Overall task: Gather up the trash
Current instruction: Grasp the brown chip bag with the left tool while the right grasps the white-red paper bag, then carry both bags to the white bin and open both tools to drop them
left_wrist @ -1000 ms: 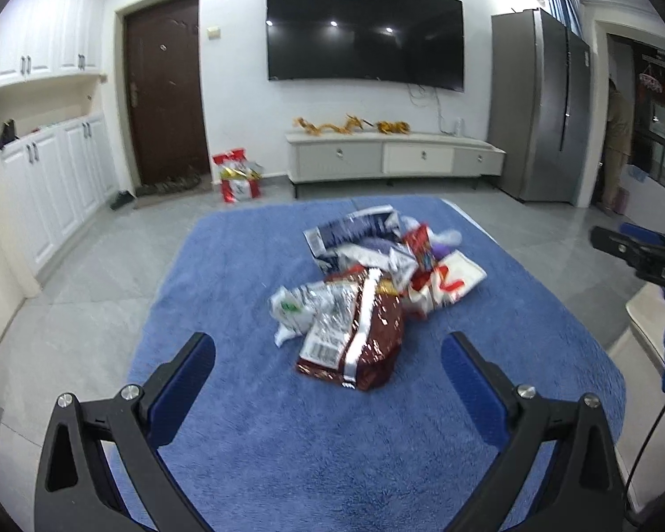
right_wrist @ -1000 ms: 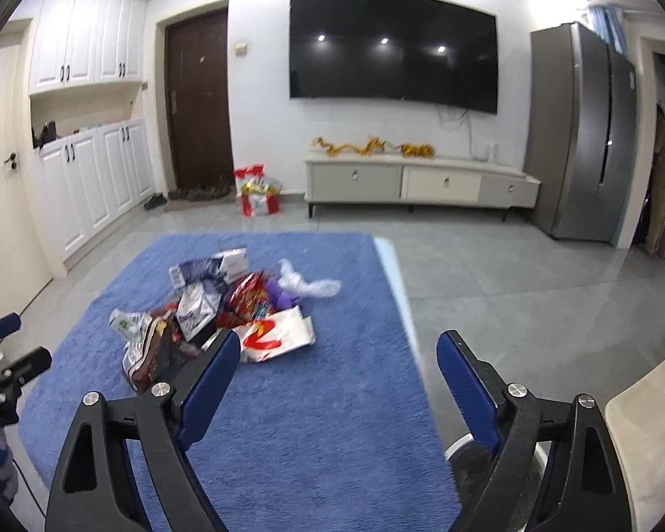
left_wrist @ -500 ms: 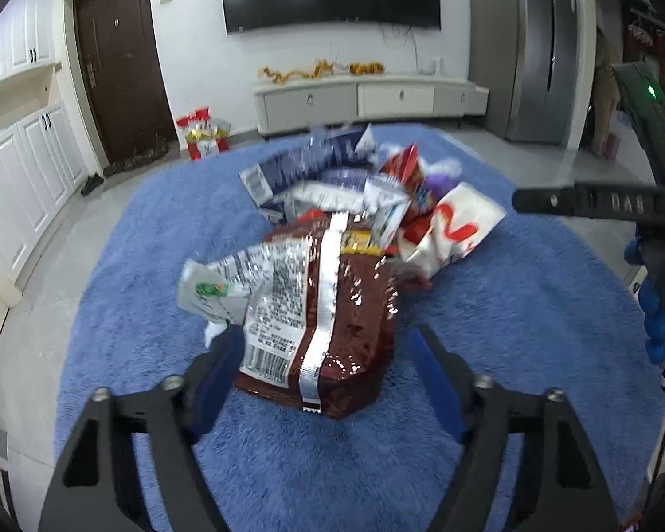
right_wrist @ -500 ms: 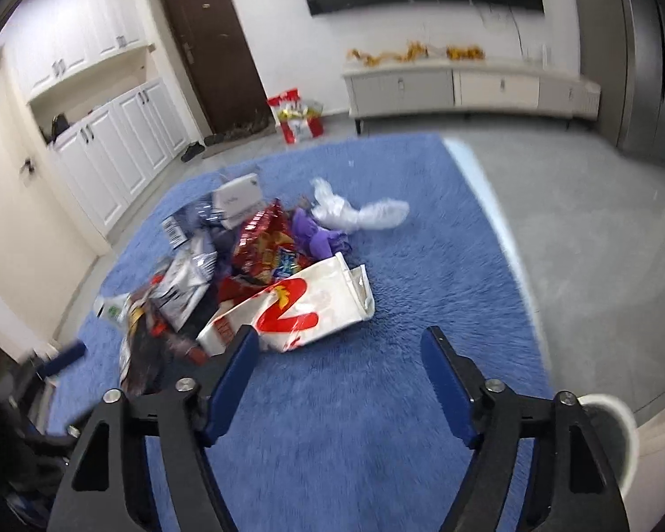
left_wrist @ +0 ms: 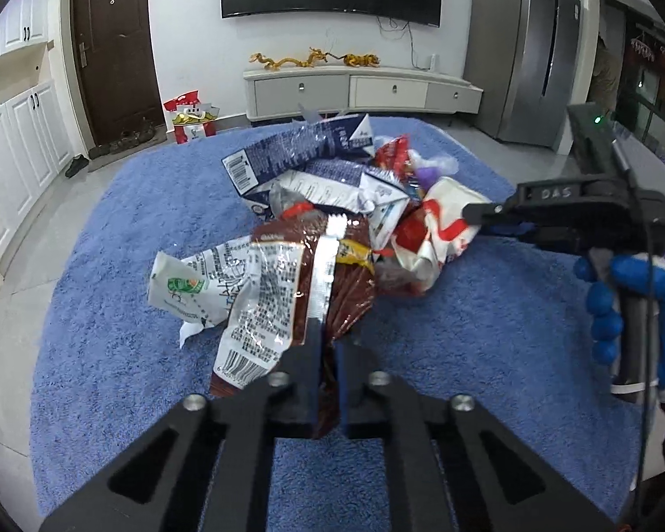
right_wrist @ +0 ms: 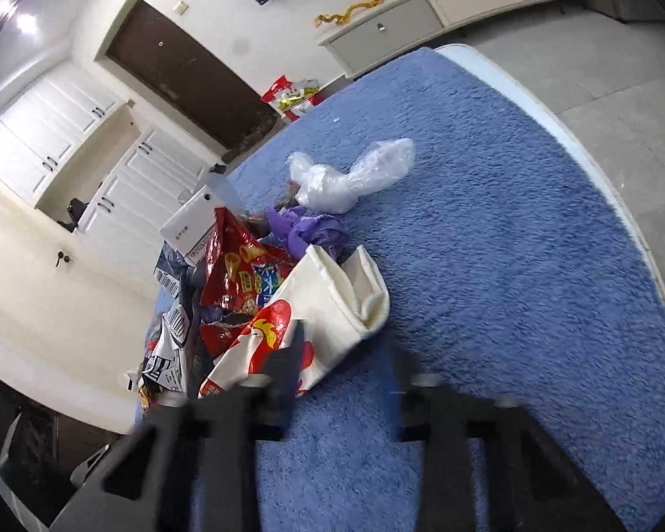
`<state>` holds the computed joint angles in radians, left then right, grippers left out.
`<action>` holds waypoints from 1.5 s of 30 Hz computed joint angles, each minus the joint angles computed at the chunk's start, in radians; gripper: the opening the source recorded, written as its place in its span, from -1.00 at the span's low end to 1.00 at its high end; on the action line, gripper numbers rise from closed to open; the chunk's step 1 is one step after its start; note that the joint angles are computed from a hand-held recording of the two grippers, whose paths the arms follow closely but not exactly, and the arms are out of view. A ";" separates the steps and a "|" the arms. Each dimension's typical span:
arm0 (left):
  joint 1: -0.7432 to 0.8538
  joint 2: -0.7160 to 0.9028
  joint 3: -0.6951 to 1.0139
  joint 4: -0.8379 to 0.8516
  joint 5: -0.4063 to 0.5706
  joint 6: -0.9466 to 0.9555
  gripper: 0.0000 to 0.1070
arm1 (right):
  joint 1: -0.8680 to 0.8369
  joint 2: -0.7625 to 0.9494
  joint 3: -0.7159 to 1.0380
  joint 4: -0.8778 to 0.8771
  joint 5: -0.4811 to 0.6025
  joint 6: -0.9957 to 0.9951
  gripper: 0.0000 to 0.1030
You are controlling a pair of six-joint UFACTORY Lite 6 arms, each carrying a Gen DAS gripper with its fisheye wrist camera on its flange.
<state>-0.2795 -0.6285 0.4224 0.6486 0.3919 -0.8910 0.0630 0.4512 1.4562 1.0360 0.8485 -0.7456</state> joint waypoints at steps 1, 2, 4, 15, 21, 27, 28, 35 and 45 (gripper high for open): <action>-0.010 -0.032 -0.005 -0.007 0.023 0.007 -0.93 | -0.001 0.000 -0.003 0.020 0.003 -0.017 -0.67; -0.021 -0.047 -0.008 0.000 0.037 -0.005 -0.94 | 0.001 -0.013 -0.019 0.035 -0.001 -0.035 -0.70; -0.009 -0.101 -0.009 -0.071 0.059 0.071 -0.95 | -0.005 -0.061 -0.060 0.061 -0.004 -0.074 -0.74; -0.006 -0.333 0.072 -0.352 0.229 0.317 -0.97 | -0.109 -0.432 -0.264 0.072 0.031 -0.191 -0.81; -0.184 -0.313 0.156 -0.222 0.298 0.132 -0.97 | -0.229 -0.556 -0.292 0.080 0.137 -0.250 -0.81; -0.339 -0.068 0.321 -0.185 0.219 0.049 -0.97 | -0.477 -0.625 -0.277 0.084 0.288 -0.335 -0.81; -0.358 -0.019 0.350 -0.183 0.198 0.042 -0.97 | -0.547 -0.627 -0.267 0.082 0.323 -0.362 -0.81; -0.496 0.485 0.719 -0.273 0.077 0.113 -0.97 | -0.898 -0.553 -0.219 0.028 0.367 -0.554 -0.81; -0.554 1.365 1.665 -0.682 0.242 0.444 -0.96 | -1.051 -0.308 -0.194 -0.019 0.076 -0.725 -0.81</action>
<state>-0.8338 0.7367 2.0878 -0.0329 0.6343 -0.4467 -0.9882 0.1431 1.2624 1.0168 0.9243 -1.4710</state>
